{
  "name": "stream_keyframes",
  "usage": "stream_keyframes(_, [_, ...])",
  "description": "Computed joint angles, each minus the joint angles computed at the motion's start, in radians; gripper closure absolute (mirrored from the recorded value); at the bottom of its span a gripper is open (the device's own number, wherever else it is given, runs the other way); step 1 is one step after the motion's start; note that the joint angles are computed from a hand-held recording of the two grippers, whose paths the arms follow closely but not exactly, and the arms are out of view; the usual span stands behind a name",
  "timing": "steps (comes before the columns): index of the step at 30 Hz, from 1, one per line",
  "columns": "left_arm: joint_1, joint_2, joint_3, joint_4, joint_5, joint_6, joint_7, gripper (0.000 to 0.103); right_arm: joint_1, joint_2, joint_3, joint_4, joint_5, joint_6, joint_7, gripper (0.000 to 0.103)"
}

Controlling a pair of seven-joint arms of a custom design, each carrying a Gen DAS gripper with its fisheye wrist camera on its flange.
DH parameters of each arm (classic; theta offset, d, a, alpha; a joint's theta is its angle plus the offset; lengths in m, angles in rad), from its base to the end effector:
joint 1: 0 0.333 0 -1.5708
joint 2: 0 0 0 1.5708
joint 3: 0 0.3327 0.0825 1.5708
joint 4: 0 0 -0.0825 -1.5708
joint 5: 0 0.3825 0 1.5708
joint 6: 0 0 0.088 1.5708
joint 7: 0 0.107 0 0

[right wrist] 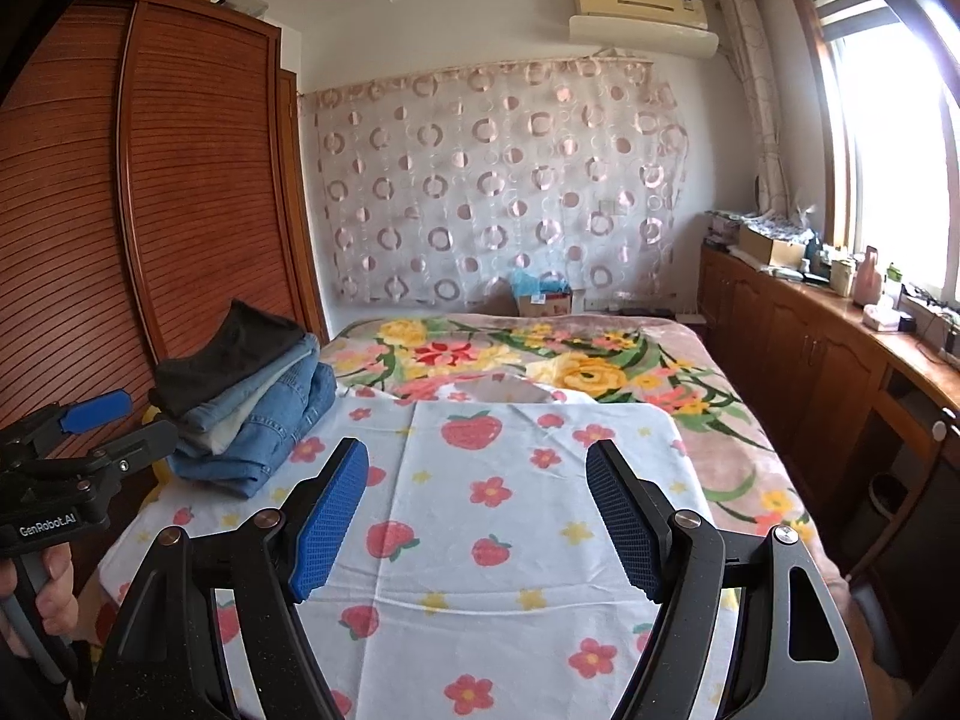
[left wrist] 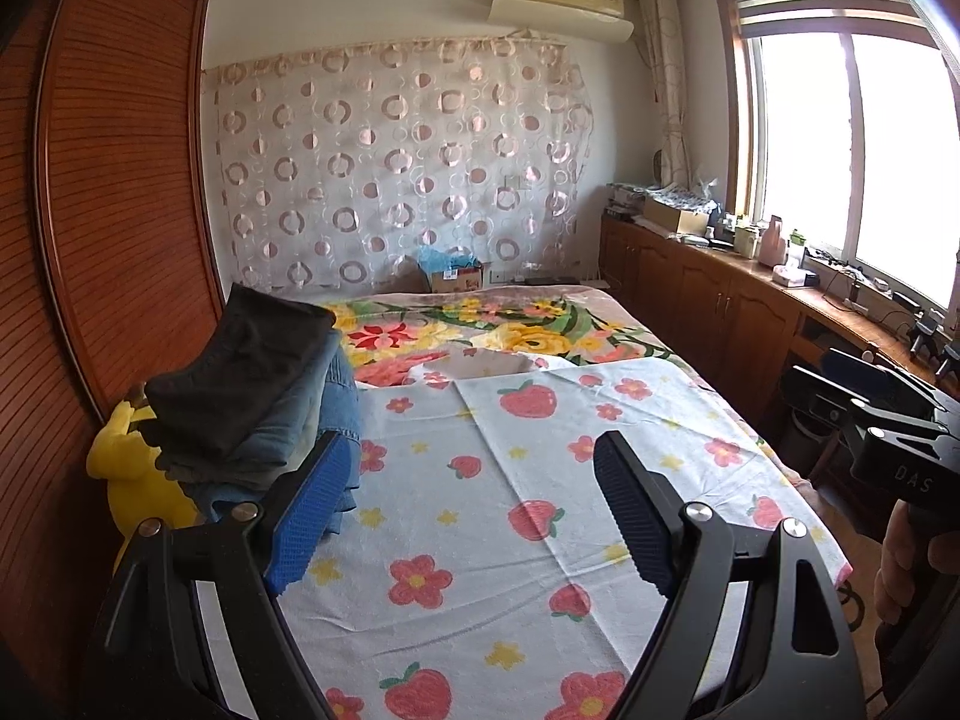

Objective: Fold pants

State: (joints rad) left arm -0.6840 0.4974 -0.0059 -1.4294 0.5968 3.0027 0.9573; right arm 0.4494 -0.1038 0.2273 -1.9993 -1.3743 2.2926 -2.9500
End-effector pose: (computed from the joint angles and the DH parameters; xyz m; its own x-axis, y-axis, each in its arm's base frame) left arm 0.5534 -0.5079 0.5451 -0.5729 -0.8195 -0.0136 -0.3641 0.2694 -0.8915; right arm 0.4511 0.3410 0.5798 -0.2478 -0.9677 -0.0458 -0.3131 0.1248 -0.9415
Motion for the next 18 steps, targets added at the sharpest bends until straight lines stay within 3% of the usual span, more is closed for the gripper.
stream_keyframes(11, [-0.054, -0.071, 0.098, -0.076, 0.128, 0.066, -0.156, 0.019, -0.002, -0.045, 0.021, -0.074, -0.064, -0.021, 0.073, 0.019])
stream_keyframes(18, [-0.052, -0.1, 0.114, -0.106, 0.224, 0.071, -0.259, 0.019, 0.004, -0.043, 0.026, -0.086, -0.094, -0.04, 0.101, 0.017])
